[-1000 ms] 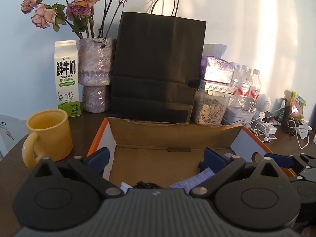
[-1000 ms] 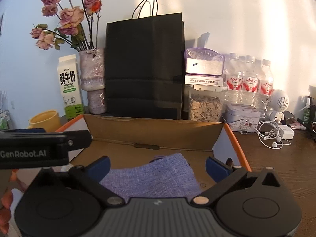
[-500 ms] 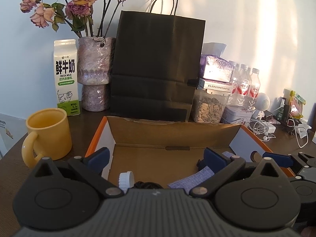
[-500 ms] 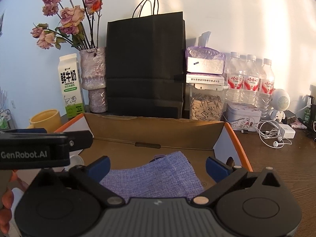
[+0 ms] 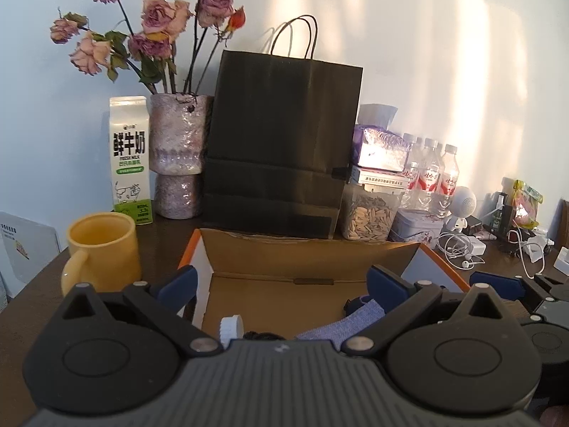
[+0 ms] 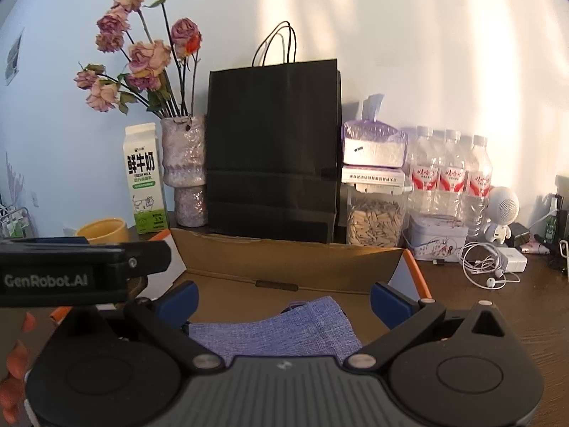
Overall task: Organize objects
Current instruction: 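Lower the purple pouch into the box and open the right tool, then withdraw the right tool from the box back over the table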
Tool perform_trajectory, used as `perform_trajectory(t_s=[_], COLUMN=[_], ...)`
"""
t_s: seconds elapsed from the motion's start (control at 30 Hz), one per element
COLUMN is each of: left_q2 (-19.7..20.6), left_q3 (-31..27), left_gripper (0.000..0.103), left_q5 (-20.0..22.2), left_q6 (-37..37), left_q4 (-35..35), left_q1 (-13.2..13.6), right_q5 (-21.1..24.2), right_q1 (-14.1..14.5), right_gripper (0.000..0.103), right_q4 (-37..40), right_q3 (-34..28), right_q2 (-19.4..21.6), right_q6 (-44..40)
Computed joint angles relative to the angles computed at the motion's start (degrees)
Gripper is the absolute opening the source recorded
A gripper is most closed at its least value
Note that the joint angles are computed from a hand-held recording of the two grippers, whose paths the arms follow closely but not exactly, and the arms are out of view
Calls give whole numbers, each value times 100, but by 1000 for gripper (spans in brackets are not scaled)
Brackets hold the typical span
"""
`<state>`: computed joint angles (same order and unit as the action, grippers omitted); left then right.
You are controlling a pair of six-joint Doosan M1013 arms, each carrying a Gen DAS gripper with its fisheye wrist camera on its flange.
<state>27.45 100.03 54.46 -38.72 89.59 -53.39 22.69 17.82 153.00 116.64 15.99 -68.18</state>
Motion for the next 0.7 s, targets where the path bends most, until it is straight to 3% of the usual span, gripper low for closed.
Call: perform_trajectory(t_s=[0.7], left_q2=[-268], left_q3=[334], left_gripper=[103], left_q5=[415], left_q6=[48], left_q4=[-301], left_q1=[-472], right_q5=[51], right_q1=[-112], right_gripper=[103], right_q4=[-132], right_q3=[714], right_q2=[-582], right_q6=[-86])
